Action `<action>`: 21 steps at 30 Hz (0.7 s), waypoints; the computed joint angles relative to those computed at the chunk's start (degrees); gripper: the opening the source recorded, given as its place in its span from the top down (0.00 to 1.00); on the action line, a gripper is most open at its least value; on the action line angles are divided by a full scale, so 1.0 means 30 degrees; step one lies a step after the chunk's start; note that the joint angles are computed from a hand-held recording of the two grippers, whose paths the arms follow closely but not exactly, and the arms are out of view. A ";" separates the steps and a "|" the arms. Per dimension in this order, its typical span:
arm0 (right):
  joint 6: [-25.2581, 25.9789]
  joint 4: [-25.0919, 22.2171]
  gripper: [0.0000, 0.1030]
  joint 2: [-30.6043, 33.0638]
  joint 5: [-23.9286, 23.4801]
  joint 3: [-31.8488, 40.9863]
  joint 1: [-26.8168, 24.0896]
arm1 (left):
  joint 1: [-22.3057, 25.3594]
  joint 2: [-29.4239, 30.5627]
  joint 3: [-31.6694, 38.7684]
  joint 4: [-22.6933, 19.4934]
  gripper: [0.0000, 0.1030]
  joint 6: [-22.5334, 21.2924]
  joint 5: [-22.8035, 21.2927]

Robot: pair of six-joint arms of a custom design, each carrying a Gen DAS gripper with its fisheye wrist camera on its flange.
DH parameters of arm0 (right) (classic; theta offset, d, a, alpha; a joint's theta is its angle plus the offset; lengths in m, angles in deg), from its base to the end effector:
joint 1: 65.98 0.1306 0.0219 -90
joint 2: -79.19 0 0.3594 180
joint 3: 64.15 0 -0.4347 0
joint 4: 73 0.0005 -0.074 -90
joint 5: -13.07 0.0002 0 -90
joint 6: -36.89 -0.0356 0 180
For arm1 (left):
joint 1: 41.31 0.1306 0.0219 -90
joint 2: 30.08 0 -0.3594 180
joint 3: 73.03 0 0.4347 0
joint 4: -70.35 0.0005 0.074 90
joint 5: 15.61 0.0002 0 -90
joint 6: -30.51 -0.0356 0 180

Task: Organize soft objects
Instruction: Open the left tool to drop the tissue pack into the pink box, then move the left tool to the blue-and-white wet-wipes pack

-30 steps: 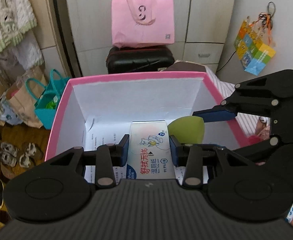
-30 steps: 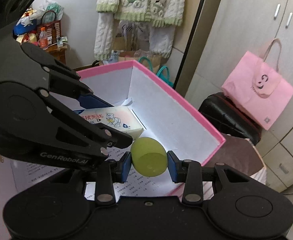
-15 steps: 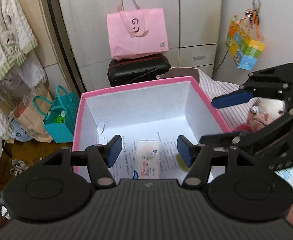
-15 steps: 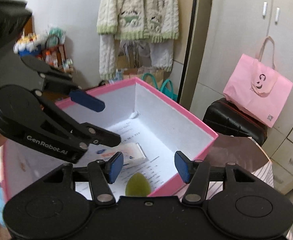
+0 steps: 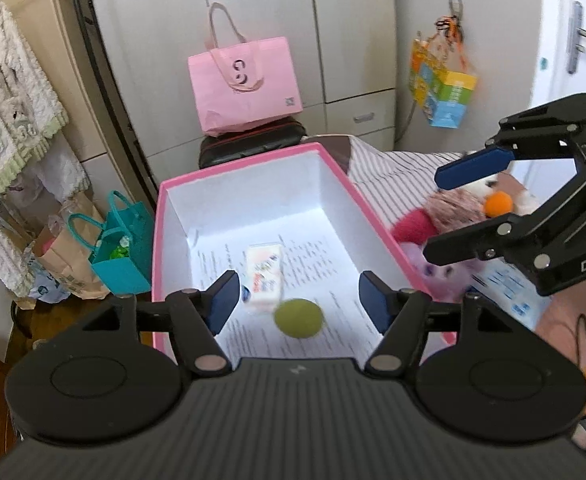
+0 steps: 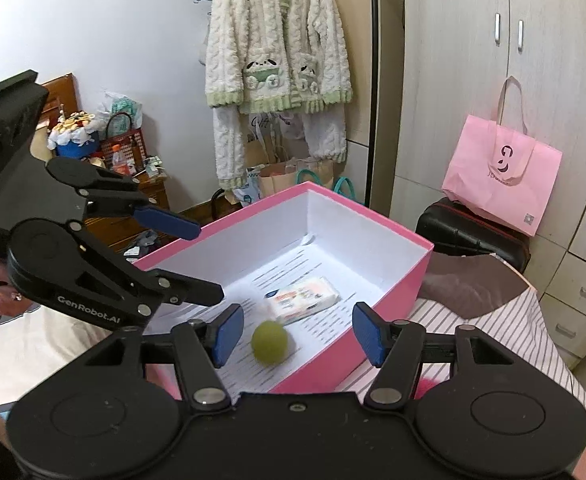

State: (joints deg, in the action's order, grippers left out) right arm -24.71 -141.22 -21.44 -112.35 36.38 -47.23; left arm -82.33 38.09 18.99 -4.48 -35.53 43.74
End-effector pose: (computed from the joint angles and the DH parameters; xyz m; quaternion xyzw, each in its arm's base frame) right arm 0.4017 0.1576 0.5652 -0.4566 0.7680 0.2528 0.3712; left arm 0.2768 -0.2174 0.5586 0.0475 0.9121 0.0371 0.4055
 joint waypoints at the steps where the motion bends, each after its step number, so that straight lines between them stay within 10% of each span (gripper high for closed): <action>1: 0.0037 -0.0148 0.35 -0.0252 0.0058 -0.0130 -0.0033 | -0.0275 -0.0069 0.0004 -0.0166 0.34 0.0132 -0.0080; 21: 0.2817 -0.3085 0.23 -0.5286 -0.0076 -0.3370 -0.2276 | -0.5534 0.0461 0.1005 -0.2526 0.26 0.2109 -0.0149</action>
State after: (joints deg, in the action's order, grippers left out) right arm -16.25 -150.48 -37.30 -112.58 26.27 -54.06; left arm -98.93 39.47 22.01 -12.05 -29.20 43.29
